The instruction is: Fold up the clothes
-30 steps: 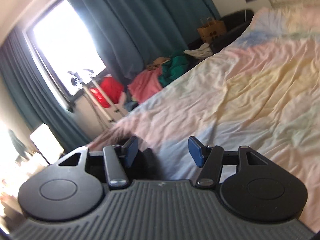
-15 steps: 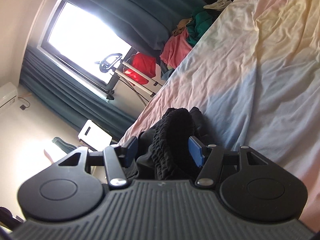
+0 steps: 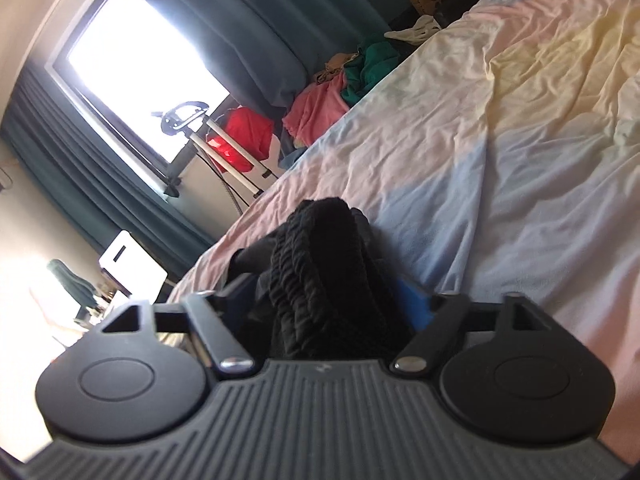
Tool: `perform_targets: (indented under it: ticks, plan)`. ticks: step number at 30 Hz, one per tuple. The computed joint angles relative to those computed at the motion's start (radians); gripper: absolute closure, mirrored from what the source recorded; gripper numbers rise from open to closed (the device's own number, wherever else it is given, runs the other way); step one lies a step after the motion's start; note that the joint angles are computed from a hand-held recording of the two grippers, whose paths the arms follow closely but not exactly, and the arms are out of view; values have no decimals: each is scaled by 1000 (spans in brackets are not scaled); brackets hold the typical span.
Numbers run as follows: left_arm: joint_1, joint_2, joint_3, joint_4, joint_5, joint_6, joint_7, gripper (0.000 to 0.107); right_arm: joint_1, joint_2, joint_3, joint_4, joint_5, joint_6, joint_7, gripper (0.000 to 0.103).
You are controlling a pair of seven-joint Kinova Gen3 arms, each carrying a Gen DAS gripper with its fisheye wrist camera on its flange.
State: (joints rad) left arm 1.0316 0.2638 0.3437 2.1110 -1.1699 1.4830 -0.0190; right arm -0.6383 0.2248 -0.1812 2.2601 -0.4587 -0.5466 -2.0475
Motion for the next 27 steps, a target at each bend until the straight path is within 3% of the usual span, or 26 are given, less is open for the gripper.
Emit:
perform_targets:
  ticks: [2, 5, 11, 15, 18, 23, 25, 27]
  plan:
    - [-26, -34, -10, 1, 27, -30, 35, 8, 4, 2, -19, -4, -38, 16, 20, 16]
    - [-63, -72, -16, 9, 46, -48, 75, 7, 126, 13, -148, 6, -23, 16, -66, 16]
    - [-109, -135, 3, 27, 57, -42, 155, 7, 404, 35, -380, 23, 192, 39, -303, 16]
    - [-130, -177, 25, 31, 71, -35, 185, 7, 589, 38, -521, 24, 293, 119, -465, 16]
    - [-174, -198, 20, 36, 36, -64, 196, 7, 728, 86, -651, 24, 415, 138, -587, 16]
    - [-190, -235, 45, 39, 40, -51, 264, 7, 922, 241, -877, 39, 619, 9, -622, 16]
    - [-214, -263, 43, 46, 49, -83, 264, 7, 940, 334, -921, 7, 700, 17, -604, 16]
    - [-238, -282, 47, 48, 56, -105, 254, 7, 912, 390, -897, -25, 765, 26, -636, 15]
